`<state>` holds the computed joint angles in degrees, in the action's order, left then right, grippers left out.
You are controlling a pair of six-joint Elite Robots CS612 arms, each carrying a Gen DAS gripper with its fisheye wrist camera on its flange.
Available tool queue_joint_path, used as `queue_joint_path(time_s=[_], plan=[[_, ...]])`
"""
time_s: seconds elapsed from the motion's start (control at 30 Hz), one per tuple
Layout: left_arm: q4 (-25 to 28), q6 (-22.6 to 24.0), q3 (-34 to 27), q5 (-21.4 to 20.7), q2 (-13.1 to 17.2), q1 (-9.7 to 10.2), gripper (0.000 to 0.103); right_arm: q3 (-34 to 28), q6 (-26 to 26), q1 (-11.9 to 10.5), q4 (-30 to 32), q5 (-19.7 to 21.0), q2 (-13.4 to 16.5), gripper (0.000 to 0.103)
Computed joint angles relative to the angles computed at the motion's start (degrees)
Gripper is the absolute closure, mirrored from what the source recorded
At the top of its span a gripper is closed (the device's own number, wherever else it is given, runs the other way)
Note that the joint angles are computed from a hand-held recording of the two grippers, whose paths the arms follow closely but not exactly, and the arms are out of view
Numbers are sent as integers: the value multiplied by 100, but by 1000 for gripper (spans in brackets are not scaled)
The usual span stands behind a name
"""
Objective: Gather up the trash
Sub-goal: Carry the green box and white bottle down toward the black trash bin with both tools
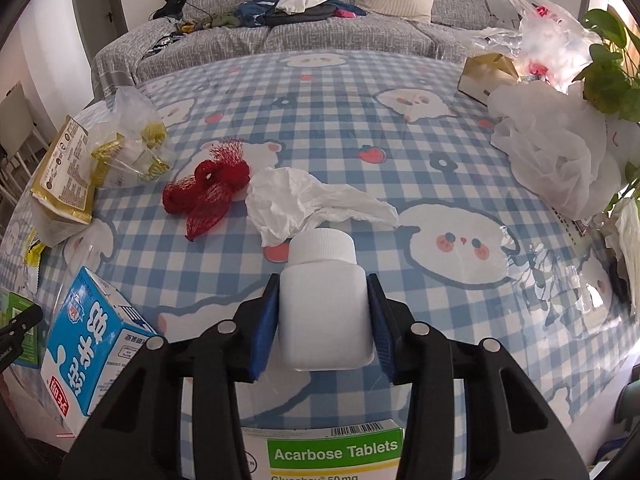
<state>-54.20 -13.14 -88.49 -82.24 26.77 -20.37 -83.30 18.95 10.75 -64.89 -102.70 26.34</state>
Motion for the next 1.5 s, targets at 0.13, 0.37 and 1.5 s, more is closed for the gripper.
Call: queue_joint_path(time_s=[0.13, 0.37, 1.5], plan=[[-46, 27, 2, 16, -10, -13, 56, -20, 0, 8, 3, 1, 4, 63], [-154, -24, -159, 62, 28, -32, 56, -105, 56, 22, 9, -32, 12, 63], [198, -199, -1484, 31, 256, -138, 56, -1228, 255, 401, 151, -409, 210, 63]])
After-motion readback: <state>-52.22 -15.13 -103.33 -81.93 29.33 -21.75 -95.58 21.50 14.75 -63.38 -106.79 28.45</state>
